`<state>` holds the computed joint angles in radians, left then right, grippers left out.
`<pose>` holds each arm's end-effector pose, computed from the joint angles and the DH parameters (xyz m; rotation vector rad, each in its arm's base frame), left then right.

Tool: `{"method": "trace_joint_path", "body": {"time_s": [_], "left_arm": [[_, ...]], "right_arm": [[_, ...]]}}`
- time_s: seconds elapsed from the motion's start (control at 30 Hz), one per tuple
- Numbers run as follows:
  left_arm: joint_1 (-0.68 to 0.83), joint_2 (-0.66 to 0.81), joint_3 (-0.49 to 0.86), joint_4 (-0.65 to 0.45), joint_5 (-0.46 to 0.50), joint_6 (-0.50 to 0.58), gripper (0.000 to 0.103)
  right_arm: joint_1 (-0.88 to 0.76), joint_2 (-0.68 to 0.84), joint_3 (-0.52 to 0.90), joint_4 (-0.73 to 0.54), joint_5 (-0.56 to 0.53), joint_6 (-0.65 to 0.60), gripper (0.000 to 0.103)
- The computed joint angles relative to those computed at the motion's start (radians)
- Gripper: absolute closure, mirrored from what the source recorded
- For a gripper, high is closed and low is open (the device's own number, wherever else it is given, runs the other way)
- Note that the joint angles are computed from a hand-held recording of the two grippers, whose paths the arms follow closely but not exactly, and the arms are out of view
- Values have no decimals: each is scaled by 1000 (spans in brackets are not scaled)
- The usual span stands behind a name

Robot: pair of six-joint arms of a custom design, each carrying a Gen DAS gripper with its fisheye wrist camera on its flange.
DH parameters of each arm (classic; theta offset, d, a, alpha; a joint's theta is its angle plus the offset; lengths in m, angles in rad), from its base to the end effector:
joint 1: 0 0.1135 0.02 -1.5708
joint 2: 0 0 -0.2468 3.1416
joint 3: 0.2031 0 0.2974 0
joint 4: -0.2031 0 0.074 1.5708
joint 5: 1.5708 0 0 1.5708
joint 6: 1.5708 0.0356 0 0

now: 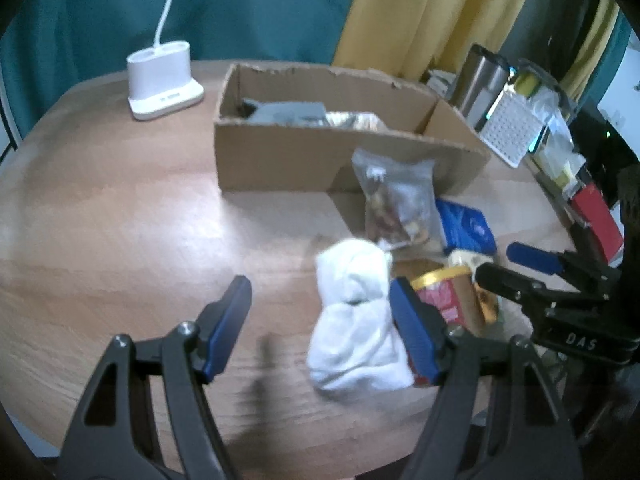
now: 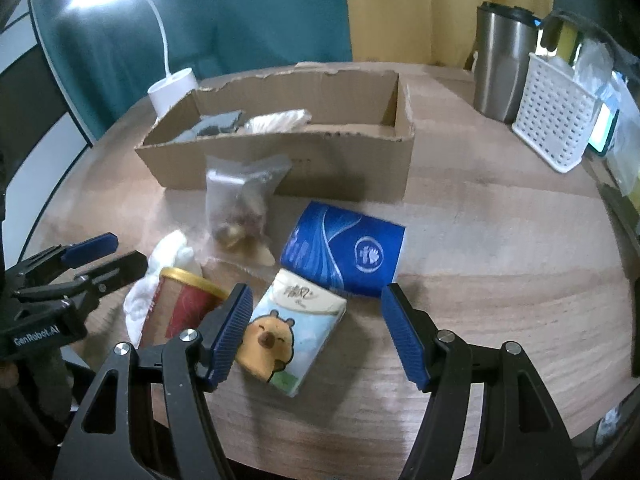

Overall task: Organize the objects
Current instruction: 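Grasp the white sock with the left gripper while the right grasps the capybara tissue pack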

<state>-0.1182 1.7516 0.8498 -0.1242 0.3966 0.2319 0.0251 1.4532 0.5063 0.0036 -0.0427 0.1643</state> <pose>0.3434 -0.0546 0.0736 0.5826 2.4757 -0.4691 0.2741 0.0084 0.0685 0.1577 2.5128 0.1308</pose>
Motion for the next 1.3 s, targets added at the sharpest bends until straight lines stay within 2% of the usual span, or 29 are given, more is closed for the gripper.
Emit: {"method": "trace_joint_path", "body": {"time_s": [0.27,0.7,0.83,0.9,1.03,1.3], "left_arm": [[-36,50,11,-8,-47,24,30],[-61,45,-25,69,-110,110,31],[-46,41,-41,96,-101,132,44],[-38,40,-45,103,-93,132,50],[-32,37,-52,110,-67,135,62],[-8,12,-46,91,-42,107,65]], "right_arm": [[-1,45,-2,19,-27,-3,33],[-20,75,14,22,-65,-20,33],[-7,78,13,30,-67,-29,36],[-7,75,8,34,-86,-39,47],[-11,70,8,28,-110,-48,48],[-29,11,-17,15,-121,-62,60]]}}
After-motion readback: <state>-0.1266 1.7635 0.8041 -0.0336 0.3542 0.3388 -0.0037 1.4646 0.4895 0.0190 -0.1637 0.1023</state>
